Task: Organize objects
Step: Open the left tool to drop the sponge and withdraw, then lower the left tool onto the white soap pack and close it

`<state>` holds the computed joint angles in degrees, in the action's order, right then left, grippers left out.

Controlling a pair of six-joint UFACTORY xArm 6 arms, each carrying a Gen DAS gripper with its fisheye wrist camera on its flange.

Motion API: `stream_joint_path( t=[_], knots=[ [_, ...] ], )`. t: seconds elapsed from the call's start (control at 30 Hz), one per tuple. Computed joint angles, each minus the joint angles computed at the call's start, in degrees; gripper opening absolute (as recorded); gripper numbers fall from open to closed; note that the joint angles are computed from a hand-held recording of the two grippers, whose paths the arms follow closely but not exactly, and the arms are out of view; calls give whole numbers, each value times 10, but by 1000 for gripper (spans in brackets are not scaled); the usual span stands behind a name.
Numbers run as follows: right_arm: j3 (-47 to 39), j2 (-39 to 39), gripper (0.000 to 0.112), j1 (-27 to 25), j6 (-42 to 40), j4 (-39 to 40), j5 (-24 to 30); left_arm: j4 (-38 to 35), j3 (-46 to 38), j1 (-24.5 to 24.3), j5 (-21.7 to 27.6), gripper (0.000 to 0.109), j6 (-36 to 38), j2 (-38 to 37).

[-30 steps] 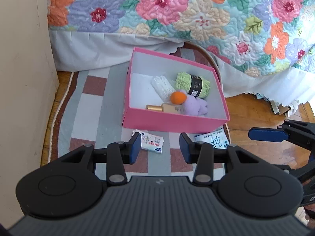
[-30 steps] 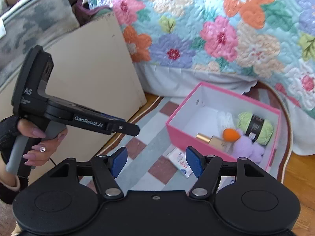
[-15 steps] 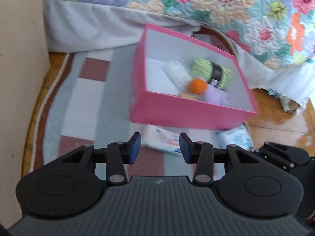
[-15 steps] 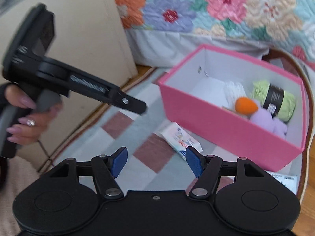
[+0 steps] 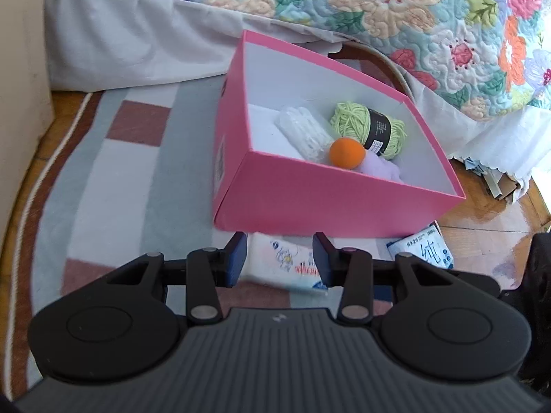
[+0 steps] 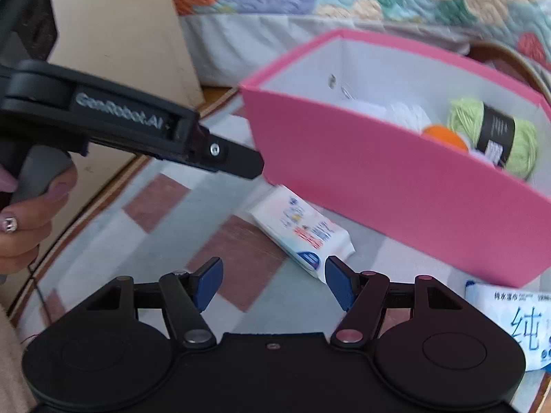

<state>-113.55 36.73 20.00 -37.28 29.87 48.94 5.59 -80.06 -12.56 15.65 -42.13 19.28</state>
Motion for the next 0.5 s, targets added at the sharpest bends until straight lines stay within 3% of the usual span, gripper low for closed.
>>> stream_joint_path(
  t=[0.23, 0.33, 0.43, 0.5],
  knots=[
    [-37, 41, 70, -4, 29, -21, -4, -14, -26, 1, 3, 40, -1, 50],
    [-49, 50, 70, -5, 33, -19, 4, -85, -17, -5, -25, 40, 38, 56],
    [-79, 60, 70, -15, 45, 27, 55, -62, -23, -6, -25, 40, 30, 60],
    [-74, 56, 70, -13, 46, 26, 45, -64, -26, -5, -23, 40, 24, 65]
  ],
)
